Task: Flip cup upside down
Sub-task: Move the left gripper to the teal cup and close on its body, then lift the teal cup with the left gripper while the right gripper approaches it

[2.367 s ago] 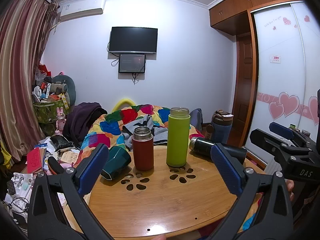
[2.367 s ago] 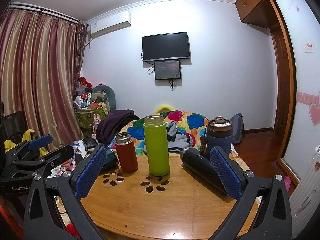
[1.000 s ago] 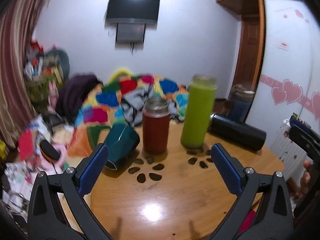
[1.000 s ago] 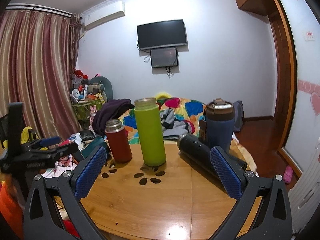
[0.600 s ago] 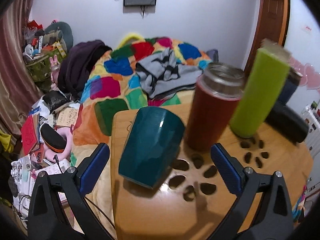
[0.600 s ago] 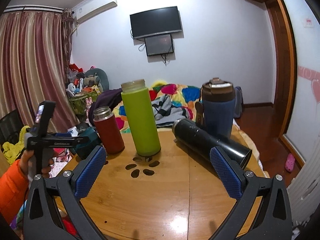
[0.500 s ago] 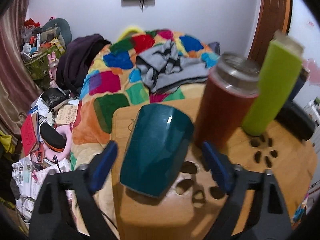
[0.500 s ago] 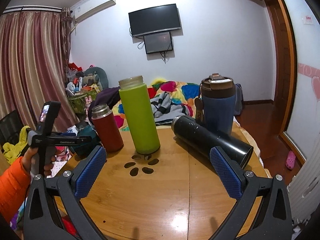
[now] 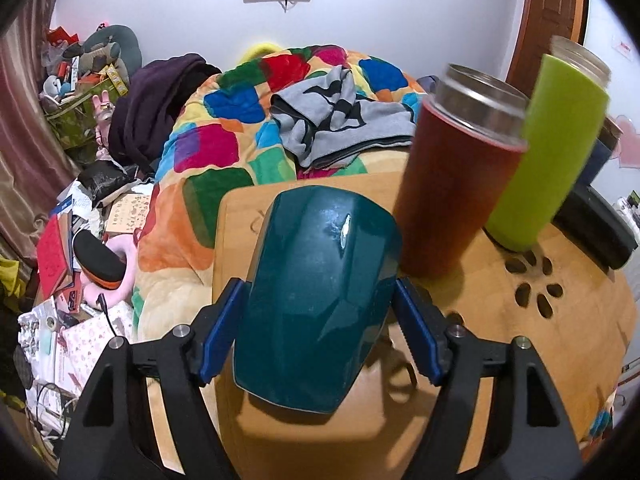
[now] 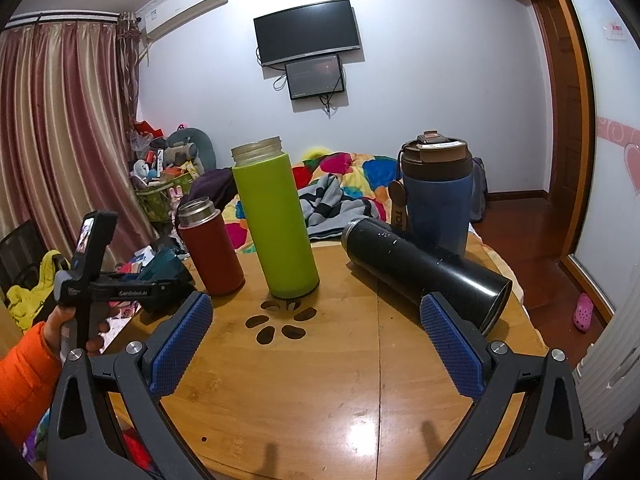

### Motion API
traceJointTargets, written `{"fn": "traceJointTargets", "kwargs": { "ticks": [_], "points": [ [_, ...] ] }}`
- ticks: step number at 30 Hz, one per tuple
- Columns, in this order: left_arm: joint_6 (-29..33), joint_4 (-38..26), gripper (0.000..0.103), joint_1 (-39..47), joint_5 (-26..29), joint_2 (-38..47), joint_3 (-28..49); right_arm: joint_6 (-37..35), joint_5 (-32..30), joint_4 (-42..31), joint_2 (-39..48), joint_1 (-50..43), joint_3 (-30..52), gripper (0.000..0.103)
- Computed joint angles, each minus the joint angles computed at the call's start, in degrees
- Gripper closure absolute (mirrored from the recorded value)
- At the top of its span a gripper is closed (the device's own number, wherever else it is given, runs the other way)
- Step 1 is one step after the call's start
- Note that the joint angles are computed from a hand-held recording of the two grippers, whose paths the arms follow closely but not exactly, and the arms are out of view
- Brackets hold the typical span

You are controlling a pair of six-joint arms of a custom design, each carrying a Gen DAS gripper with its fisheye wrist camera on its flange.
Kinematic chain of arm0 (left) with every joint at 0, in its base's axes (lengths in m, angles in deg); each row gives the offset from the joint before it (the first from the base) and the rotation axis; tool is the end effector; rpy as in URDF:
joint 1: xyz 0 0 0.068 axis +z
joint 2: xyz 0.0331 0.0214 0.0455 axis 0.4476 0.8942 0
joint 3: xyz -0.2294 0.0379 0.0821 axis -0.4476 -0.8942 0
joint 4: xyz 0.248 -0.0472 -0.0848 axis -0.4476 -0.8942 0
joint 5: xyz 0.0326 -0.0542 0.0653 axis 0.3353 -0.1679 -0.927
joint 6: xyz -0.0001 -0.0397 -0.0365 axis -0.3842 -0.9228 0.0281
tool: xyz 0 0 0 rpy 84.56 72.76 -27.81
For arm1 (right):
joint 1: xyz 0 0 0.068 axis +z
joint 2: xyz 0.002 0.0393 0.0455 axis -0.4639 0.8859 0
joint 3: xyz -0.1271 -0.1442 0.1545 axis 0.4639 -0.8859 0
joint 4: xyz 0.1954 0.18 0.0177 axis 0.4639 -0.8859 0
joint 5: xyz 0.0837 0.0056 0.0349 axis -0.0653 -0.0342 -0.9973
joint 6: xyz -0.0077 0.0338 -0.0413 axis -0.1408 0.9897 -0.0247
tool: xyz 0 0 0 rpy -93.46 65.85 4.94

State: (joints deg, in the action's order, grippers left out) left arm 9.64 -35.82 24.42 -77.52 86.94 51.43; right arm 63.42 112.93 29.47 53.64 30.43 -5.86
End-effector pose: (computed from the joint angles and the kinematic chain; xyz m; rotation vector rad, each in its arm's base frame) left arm 0.3095 -0.0167 0.0467 0.2124 2.4160 -0.1526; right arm 0.1612 0.2133 0.0811 0.0089 2.0061 0.2319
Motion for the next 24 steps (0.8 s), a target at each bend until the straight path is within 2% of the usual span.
{"fn": "traceJointTargets", "kwargs": {
  "ticks": [6, 11, 15, 24],
  "points": [
    [-0.8, 4.1, 0.029, -4.0, -0.9, -7.1, -10.1, 0.8, -0.5, 0.8, 0.4, 0.4, -0.5, 0.000],
    [-3.6, 6.6, 0.029, -11.5, -3.5, -12.0, -16.3, 1.6, 0.1, 0.6, 0.0, 1.2, -1.0, 0.000],
    [-6.6, 8.2, 0.029, -18.5, -5.2, -14.2, -19.2, 2.7, 0.8, 0.5, -1.1, 2.0, -2.3, 0.000],
    [-16.3, 8.4, 0.029, -33.4, -14.1, -16.9, -21.5, 5.4, 1.9, 0.6, -2.7, 3.5, -4.8, 0.000]
  ]
}}
